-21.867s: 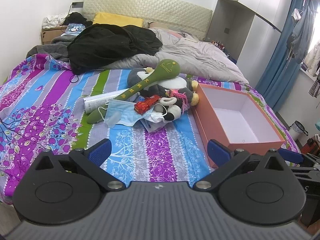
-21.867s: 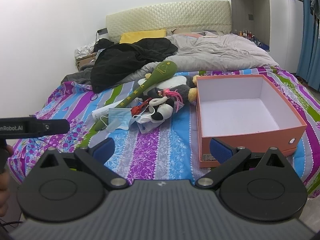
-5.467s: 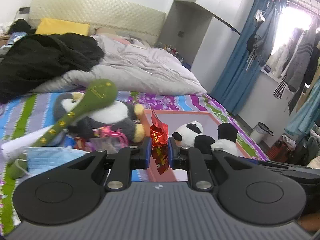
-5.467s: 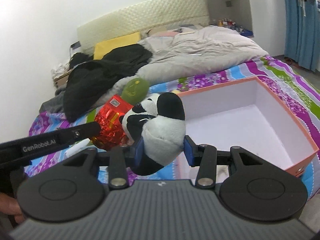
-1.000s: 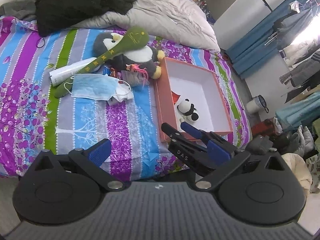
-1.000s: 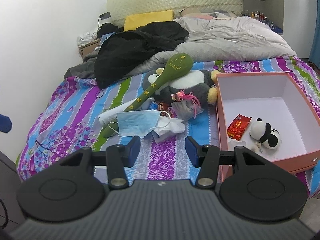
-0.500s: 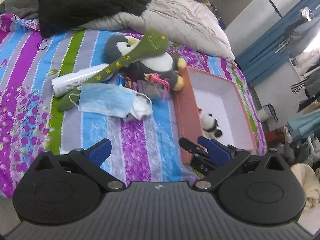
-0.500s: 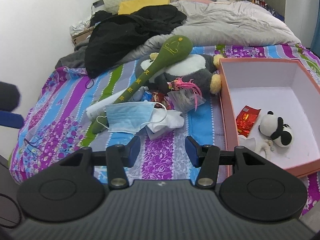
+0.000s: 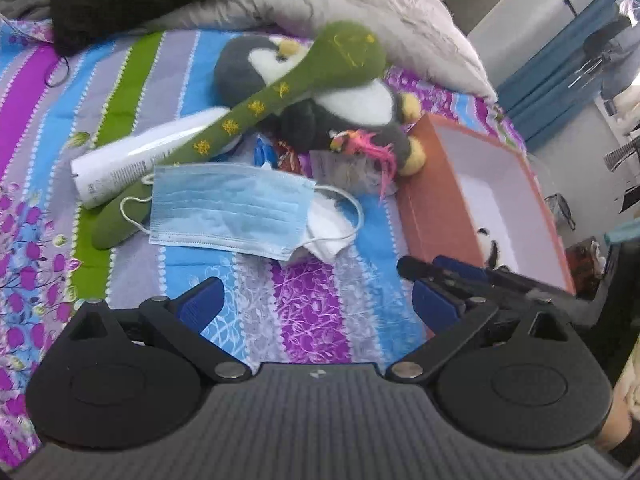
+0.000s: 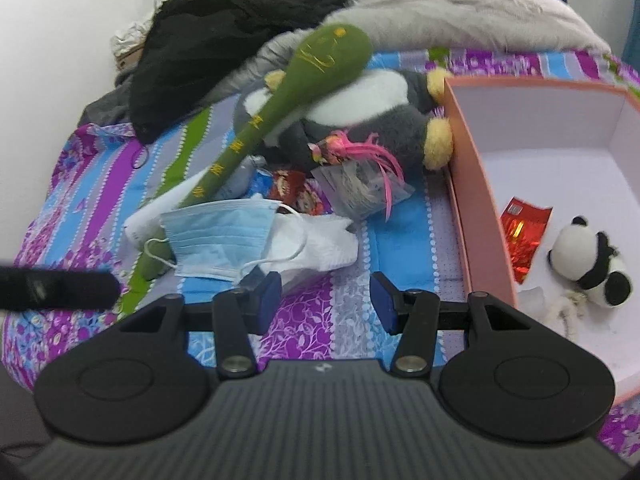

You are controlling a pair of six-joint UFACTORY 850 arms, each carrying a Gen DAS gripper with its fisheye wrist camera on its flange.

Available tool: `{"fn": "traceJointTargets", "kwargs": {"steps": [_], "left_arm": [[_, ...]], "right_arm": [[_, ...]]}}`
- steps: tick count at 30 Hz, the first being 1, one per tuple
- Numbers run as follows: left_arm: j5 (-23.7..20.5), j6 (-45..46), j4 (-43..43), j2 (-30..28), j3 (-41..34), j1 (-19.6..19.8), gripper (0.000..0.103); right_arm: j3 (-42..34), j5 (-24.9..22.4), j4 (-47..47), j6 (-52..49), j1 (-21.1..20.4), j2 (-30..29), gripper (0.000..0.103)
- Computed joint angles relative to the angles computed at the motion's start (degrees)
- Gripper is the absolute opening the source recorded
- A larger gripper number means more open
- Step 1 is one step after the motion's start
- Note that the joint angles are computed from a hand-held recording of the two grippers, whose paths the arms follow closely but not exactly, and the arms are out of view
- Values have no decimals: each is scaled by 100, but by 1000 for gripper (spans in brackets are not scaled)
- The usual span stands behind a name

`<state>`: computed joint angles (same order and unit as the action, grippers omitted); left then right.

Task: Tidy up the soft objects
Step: 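Lower both tools onto the pile, reaching for the mask and white cloth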

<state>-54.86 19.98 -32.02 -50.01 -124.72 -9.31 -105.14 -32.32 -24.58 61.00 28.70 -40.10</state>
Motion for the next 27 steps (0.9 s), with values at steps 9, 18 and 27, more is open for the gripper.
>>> {"fn": "traceJointTargets", "kwargs": {"steps": [9,18,27], "left_arm": [[42,-375,101,-809,-524,-24,80],[123,-467,-237,-1292,-881,-32,62],[535,-715,-742,-1434,-825,-27,18]], "right_arm": [[-502,137,1126,-208,-281,-602,52],[-656,550,3291,-1127,-526,-972,52],[-563,882,5399,-2522,-653,-1097,18]]}}
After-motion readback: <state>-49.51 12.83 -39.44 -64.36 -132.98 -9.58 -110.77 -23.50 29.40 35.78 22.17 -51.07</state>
